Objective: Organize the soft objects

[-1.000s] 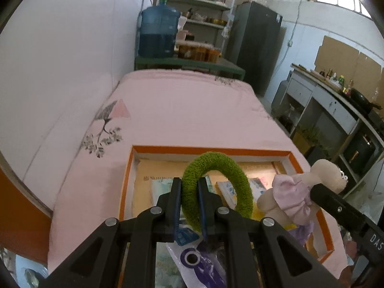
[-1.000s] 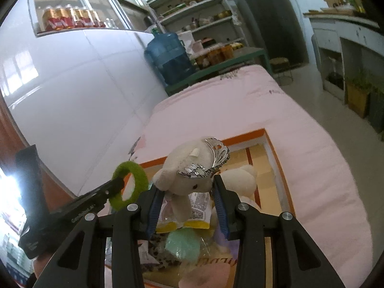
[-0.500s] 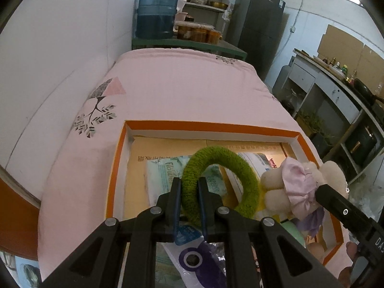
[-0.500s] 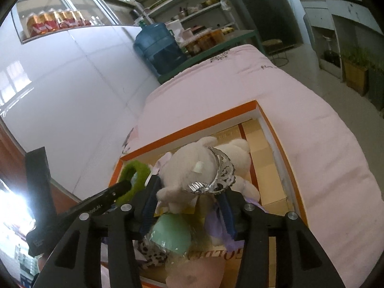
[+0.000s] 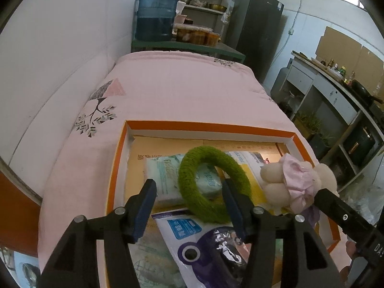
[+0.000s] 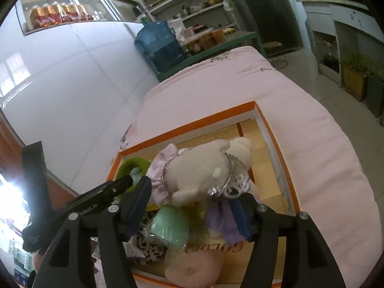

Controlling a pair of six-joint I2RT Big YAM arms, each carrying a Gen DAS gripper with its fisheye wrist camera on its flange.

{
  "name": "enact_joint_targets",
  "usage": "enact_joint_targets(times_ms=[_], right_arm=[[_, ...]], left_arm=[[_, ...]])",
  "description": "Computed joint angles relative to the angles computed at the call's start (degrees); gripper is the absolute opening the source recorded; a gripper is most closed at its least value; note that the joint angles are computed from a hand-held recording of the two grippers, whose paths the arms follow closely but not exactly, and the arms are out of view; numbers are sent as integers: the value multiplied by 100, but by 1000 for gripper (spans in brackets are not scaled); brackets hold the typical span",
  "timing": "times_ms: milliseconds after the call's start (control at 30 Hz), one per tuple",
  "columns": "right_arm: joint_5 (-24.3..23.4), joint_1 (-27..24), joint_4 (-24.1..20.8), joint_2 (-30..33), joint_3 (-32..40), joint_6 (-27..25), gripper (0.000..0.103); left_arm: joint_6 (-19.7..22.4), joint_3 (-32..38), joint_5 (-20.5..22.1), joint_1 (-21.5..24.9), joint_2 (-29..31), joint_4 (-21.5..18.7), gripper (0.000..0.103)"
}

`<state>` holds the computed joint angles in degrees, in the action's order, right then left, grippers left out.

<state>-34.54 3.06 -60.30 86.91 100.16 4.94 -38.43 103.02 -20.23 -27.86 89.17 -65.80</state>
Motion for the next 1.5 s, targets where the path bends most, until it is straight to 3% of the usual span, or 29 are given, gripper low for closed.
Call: enact_joint_targets(times_ms=[200, 1067, 1500], right_arm=[[135, -26, -32, -100, -79, -119, 71], [838, -259, -233, -875, -476, -712, 72], [1243, -184, -331, -1495, -846, -1116, 72]], left_arm=[[22, 21, -53, -70, -51, 26, 57], [-320, -249, -632, -817, -645, -6, 57], [-810, -435, -1371, -1519, -1009, -241, 57]])
